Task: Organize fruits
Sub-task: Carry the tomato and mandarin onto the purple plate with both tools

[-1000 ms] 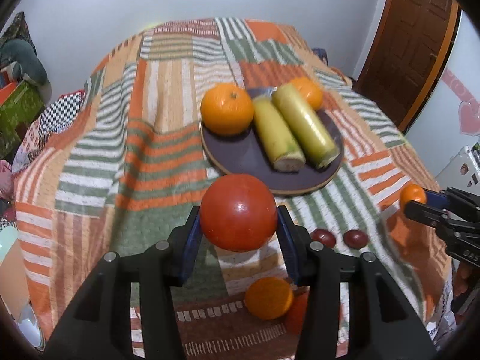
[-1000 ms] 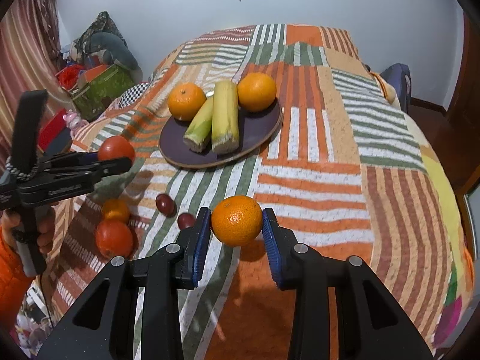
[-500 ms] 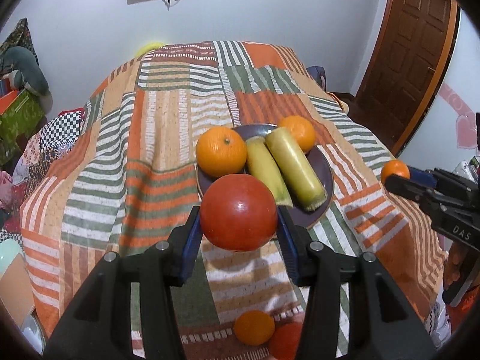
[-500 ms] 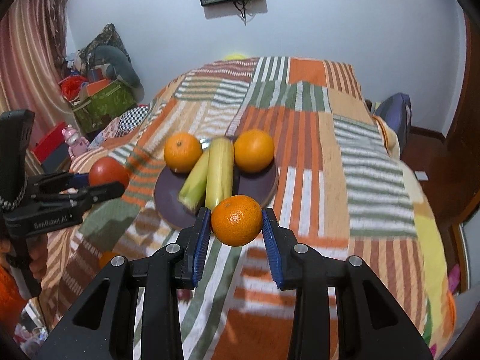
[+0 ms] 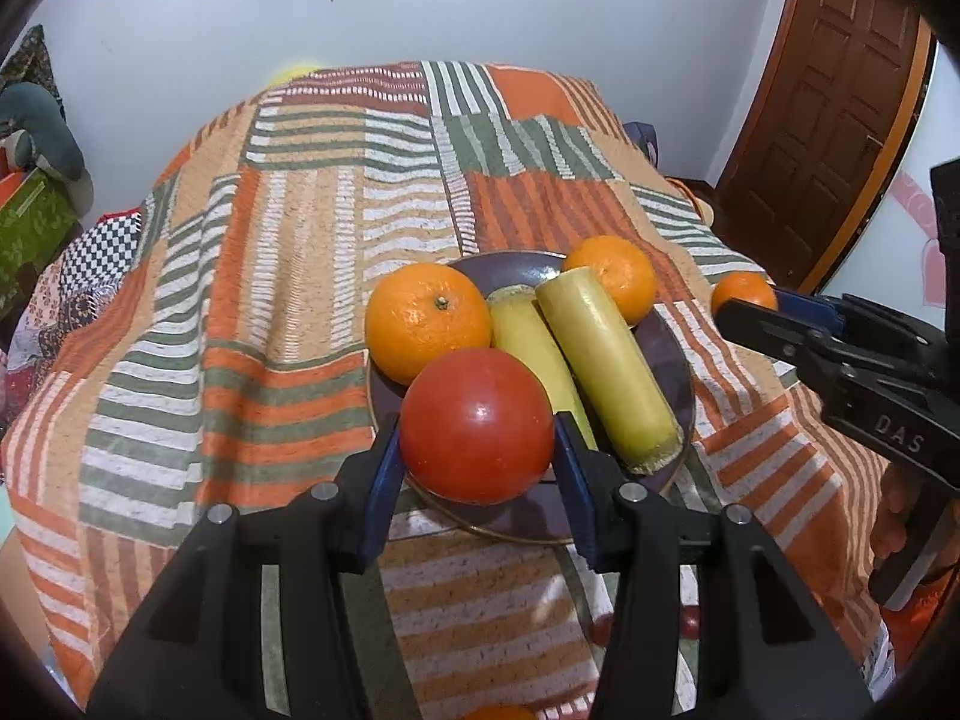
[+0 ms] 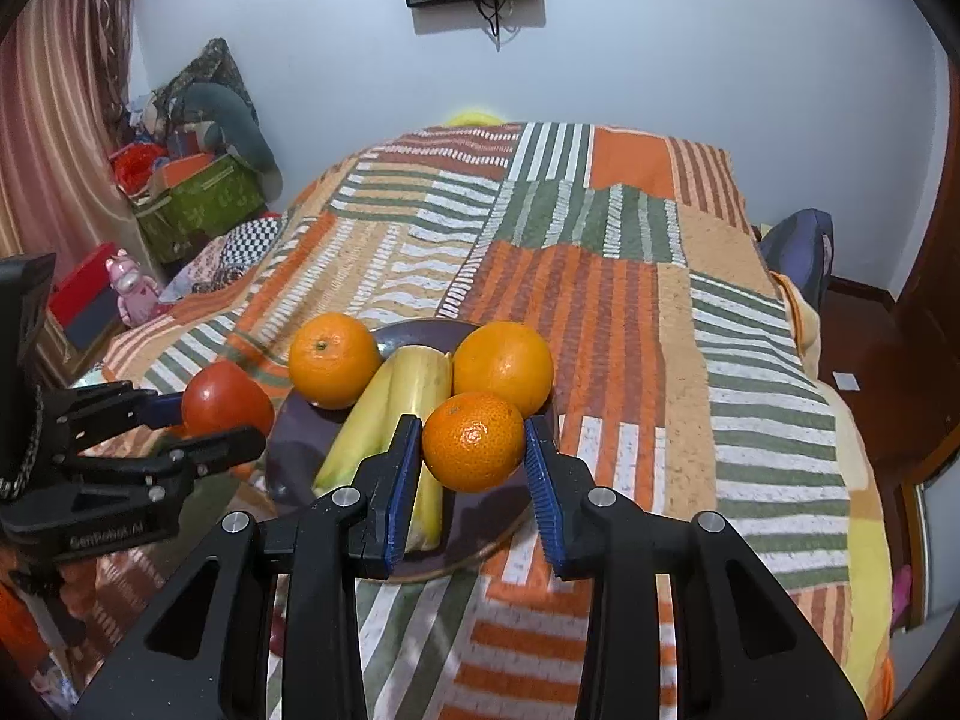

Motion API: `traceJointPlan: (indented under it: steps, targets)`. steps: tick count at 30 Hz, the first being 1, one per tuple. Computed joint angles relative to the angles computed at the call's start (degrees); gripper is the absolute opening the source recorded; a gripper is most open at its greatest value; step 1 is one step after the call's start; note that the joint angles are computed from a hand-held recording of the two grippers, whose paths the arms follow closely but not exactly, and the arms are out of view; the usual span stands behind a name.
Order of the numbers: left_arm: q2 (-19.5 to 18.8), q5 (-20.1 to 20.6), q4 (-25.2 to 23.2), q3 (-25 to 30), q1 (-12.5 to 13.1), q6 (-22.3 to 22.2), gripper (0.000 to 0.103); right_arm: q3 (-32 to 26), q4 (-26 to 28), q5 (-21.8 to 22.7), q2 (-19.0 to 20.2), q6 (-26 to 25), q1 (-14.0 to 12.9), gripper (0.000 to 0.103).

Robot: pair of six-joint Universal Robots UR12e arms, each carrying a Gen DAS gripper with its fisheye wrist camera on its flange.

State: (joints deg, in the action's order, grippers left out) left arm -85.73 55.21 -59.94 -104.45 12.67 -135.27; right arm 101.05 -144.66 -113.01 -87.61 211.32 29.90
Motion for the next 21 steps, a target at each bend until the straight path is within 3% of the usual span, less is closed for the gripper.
traceJointPlan:
  steps: [21]
  targets:
    - [-3.36,3.70,-0.42,0.96,-2.17,-1.81,0.048,0.50,3.20,7.03,1.44,-0.04,-3.12,0.032]
